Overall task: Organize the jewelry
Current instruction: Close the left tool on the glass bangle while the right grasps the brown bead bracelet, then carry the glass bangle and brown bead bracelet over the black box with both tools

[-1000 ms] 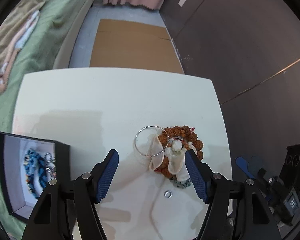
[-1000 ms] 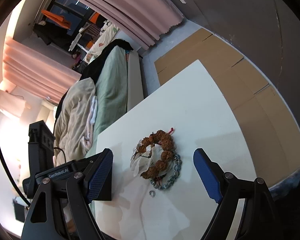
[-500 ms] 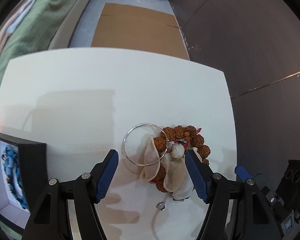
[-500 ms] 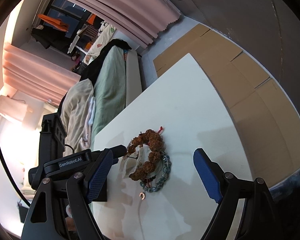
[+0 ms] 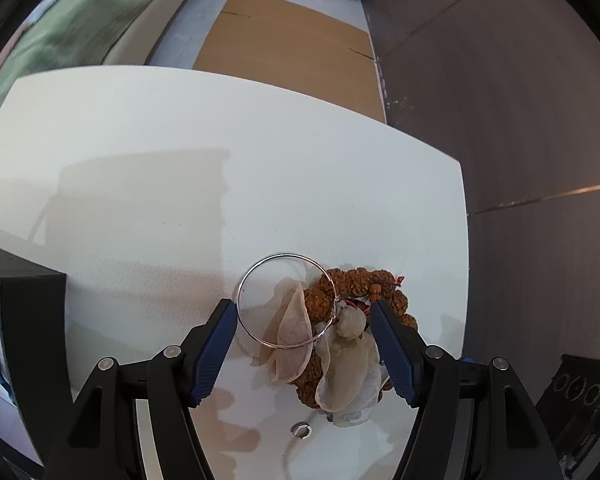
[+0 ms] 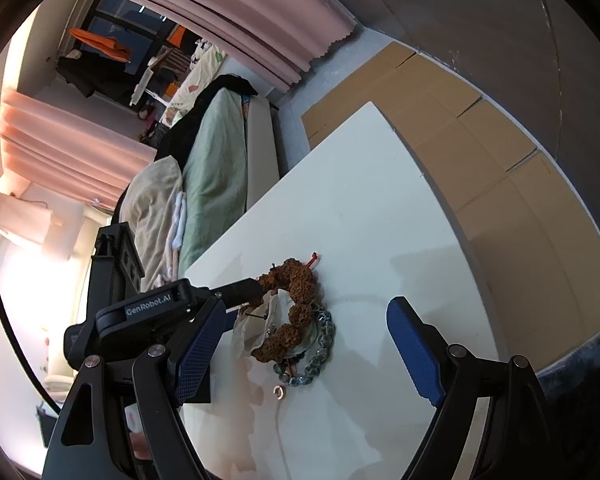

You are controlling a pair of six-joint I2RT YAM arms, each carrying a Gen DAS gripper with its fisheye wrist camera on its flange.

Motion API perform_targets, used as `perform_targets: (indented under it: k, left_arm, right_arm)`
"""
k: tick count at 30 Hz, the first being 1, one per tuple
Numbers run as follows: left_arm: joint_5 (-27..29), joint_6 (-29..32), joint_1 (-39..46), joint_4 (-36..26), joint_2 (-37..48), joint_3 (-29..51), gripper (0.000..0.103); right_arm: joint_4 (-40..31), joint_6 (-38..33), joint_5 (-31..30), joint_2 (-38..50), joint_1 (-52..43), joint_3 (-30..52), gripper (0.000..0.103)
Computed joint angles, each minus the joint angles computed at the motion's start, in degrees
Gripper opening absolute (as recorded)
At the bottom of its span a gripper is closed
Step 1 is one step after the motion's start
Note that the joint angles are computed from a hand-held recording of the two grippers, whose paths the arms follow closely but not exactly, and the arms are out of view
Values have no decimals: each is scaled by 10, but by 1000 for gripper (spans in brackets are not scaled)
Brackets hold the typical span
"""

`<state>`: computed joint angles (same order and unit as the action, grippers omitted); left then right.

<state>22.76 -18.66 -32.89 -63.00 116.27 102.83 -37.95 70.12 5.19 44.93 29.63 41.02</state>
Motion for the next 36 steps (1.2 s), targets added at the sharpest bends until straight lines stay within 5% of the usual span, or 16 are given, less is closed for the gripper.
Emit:
perform_targets:
  k: [2, 4, 11, 21, 36]
  left_arm:
    - [-2, -1, 0, -1, 2, 3, 67]
    - [-20, -1, -1, -9, 6, 13, 52]
    - [-2, 9, 17, -6, -7, 2, 51]
    - [24, 31, 52, -11, -64, -14, 51]
    - [80, 96, 150, -29, -167, -87, 51]
  right_arm:
    - [4, 2, -9, 12, -4, 5, 81]
    - [7, 3, -26, 21, -13, 7, 72]
    - [12, 14, -48, 49, -15, 18, 60]
    - [20, 62, -86, 98, -14, 23, 27]
    - [63, 101, -104, 159, -14, 28, 21]
